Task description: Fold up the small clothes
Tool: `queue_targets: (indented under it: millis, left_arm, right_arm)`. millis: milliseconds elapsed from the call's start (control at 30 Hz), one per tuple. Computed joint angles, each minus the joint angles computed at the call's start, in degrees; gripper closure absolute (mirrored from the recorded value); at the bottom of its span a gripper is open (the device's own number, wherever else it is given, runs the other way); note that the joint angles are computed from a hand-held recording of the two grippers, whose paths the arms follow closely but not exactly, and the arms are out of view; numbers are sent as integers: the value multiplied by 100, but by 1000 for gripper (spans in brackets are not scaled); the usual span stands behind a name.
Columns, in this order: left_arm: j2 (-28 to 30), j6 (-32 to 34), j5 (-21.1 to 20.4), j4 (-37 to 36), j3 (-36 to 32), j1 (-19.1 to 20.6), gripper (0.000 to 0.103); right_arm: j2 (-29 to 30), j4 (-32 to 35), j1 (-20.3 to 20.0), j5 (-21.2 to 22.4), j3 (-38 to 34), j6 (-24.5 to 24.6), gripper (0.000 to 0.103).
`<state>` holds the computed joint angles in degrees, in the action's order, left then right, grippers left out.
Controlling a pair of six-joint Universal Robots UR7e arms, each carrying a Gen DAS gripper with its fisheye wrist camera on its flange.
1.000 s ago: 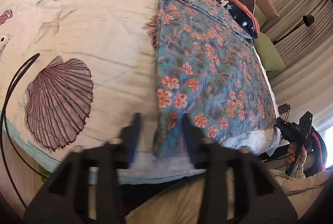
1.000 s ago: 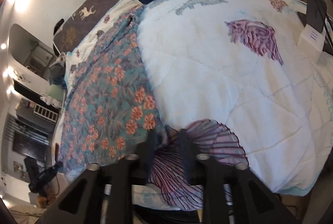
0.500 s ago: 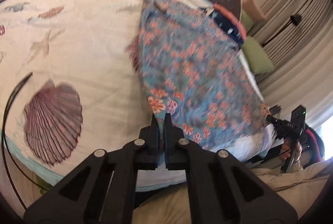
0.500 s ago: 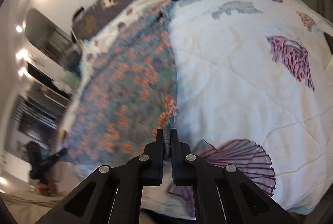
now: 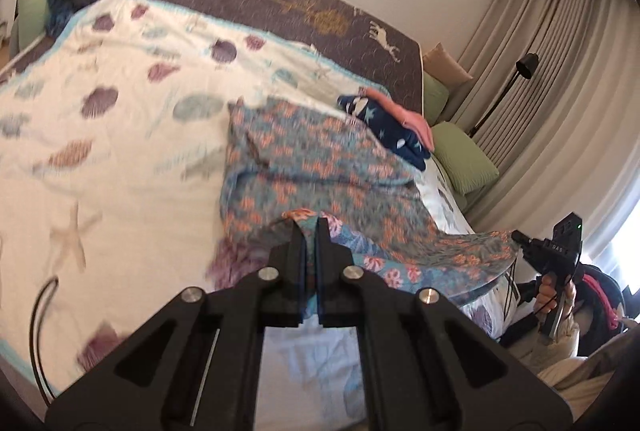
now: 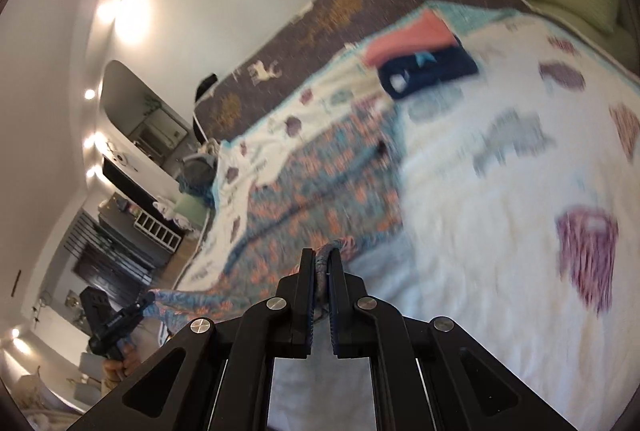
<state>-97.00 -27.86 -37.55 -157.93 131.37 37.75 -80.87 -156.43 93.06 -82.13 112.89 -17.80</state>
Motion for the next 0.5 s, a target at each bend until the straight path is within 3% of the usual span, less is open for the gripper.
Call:
queue_targets:
  millis: [267, 500]
  left_arm:
    - [733, 1134, -118, -610, -916, 478, 98]
    - [1650, 1767, -465, -648, -2249, 1185, 98]
  right_arm:
    - [841, -304, 447, -269, -987, 26, 98]
    - [2092, -393, 763, -825, -2470, 154, 98]
